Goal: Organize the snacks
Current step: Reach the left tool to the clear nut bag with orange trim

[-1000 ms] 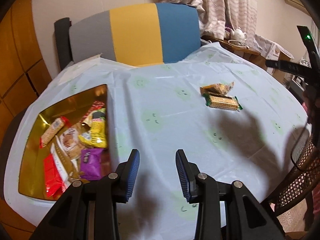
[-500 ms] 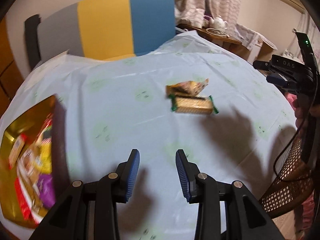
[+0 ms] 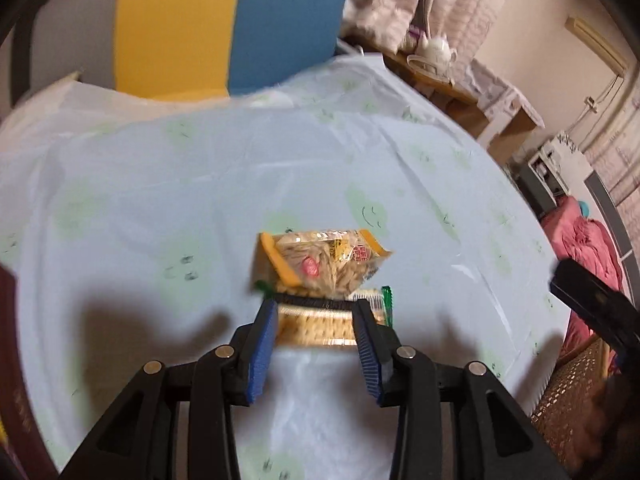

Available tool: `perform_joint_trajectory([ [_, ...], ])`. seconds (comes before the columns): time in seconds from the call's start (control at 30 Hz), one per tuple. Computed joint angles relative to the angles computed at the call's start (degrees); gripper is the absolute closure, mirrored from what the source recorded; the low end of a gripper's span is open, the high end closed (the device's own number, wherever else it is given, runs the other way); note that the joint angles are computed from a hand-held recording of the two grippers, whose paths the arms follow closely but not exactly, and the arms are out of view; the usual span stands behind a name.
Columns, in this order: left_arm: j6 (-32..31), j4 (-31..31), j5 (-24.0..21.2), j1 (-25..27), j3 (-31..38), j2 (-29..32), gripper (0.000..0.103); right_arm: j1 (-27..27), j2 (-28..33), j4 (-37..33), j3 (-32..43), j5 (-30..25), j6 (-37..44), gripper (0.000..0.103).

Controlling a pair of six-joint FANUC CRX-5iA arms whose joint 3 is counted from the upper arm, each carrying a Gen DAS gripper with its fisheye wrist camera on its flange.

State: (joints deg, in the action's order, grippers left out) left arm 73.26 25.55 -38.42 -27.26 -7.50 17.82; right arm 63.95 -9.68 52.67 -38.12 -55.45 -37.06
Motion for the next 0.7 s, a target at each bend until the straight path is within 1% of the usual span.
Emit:
perform_joint_trajectory([
  [0.03, 2.79, -2.19, -0.94, -0.19, 2.03, 1.48, 0.062, -0.21, -0.08, -0.14, -0.09, 0.73, 0.18, 0.026],
  [0.07, 4.43, -2.79, -1.59, -0.19, 3.52, 2.92, 0.062, -0.4, -0.11, -0.28, -0.11, 1.4, 0.45, 0.026],
  [0.2, 2.31, 4.33, -0.77, 0.43, 3.26, 5.61, 0.063, -1.03, 0.05, -0.88, -0.01, 3.32, 1.93, 0.026],
  [0.23, 0.82, 7.05, 0.22, 0.5, 2.5, 5.92, 0.065, -1.11, 0.14, -0.97, 0.07, 3.48, 2.23, 0.026],
  [0.3, -2.66, 12.36, 1.7, 0.71, 0.53, 6.06, 0.082, -1.16, 0.38, -1.48, 0.31, 3.49, 2.79, 0.026],
  [0.37, -7.4, 18.85, 3.43, 0.88, -2.49, 5.44, 0.084, -1.16, 0.57, -2.23, 0.61, 3.54, 3.39, 0.026],
  [0.4, -8.98, 20.45, 3.8, 1.03, -3.55, 4.97, 0.084, -1.2, 0.67, -2.65, 0.74, 3.64, 3.67, 0.026],
  [0.5, -11.95, 22.2, 5.09, 1.72, -6.35, 2.99, 0.085, -1.2, 0.87, -3.24, 1.06, 3.39, 4.27, 0.026],
  [0.57, -13.84, 23.62, 4.51, 2.88, -8.82, 1.23, 0.085, -1.15, 1.19, -4.03, 1.47, 3.12, 5.11, 0.026],
  [0.6, -13.23, 22.23, 3.95, 3.63, -9.39, 0.38, 0.085, -1.14, 1.33, -4.46, 1.7, 2.89, 5.51, 0.026],
  [0.7, -14.67, 20.17, 2.34, 5.85, -12.82, -3.15, 0.085, -1.44, 1.66, -5.74, 2.21, 3.2, 6.84, 0.026],
])
